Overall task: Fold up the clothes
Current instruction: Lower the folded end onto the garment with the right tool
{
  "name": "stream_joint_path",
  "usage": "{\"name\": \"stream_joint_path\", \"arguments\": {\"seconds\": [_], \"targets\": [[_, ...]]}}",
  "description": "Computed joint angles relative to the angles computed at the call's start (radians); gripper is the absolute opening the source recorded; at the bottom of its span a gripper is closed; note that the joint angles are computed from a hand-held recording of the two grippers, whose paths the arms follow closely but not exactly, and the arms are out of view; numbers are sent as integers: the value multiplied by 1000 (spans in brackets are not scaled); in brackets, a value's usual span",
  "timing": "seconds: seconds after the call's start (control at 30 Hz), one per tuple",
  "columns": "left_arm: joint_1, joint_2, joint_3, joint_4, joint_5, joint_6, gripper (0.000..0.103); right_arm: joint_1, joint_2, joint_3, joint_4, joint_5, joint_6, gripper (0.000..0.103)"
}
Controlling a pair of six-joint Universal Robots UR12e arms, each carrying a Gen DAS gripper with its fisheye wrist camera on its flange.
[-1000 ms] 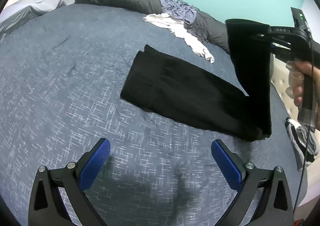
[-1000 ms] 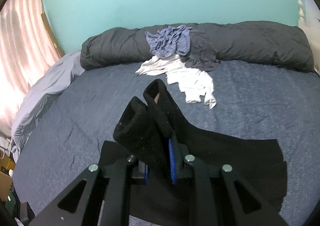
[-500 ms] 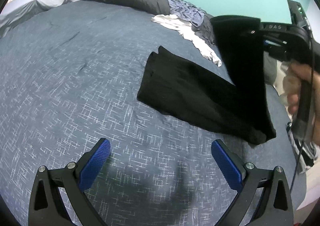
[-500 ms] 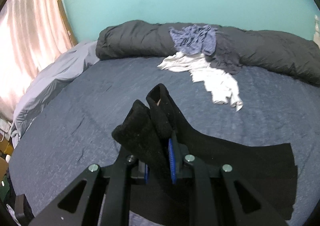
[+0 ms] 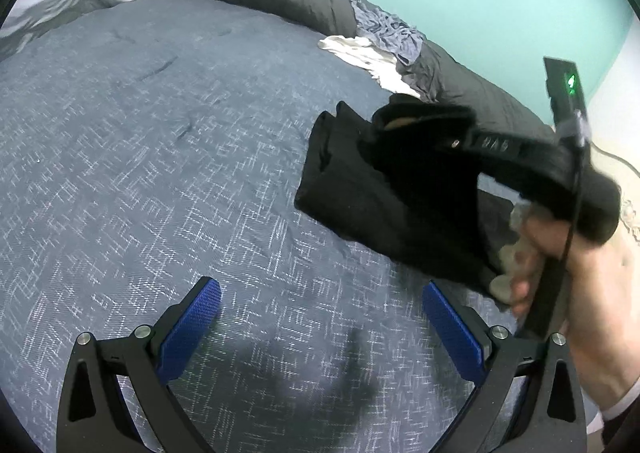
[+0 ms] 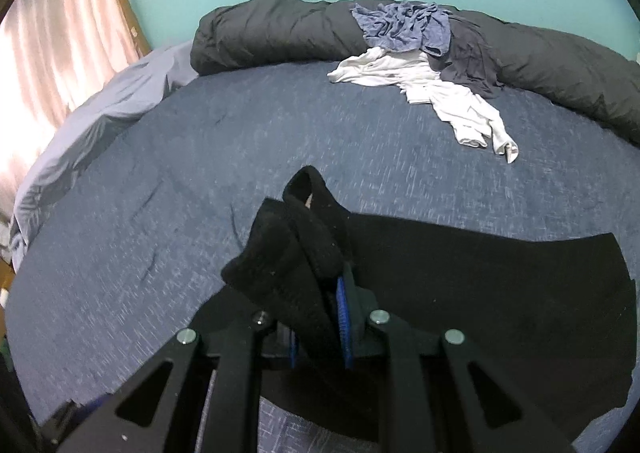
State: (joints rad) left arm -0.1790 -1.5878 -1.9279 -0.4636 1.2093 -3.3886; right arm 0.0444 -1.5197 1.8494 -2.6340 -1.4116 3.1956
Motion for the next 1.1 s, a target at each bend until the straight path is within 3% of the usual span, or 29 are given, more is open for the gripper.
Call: {"name": "stream_joint_path", "arguments": {"seconds": [0.13, 0.27, 0.33, 0.47, 0.57, 0.63, 0.77, 0.9, 1.1], "targets": [[-3, 0, 2, -3, 2, 7, 103, -14, 2, 5, 59, 84, 24, 25], [-4, -1, 4, -1, 3, 4, 103, -41, -22, 37, 37, 168, 56, 34], [-5, -2, 5, 1, 3, 1, 103, -63, -37, 55, 24, 233, 65, 47], [-6, -3, 7, 3, 3, -4, 103, -113, -78, 102, -57, 349, 105, 49], [-7, -4, 8, 5, 4, -7, 103, -140, -100, 118, -86, 347, 119, 50], [-8, -5, 8, 5, 4, -7, 103, -154, -105, 114, -57, 312, 121, 50], [-13, -7, 11, 0, 7, -1, 103, -173, -100, 119, -38, 319, 142, 50], [-15, -10, 14, -2, 8, 2, 103, -155, -88, 122, -20, 324, 108, 45], [-13, -14, 14, -4, 9, 0, 103, -116, -48, 124, -54, 356, 142, 41]]}}
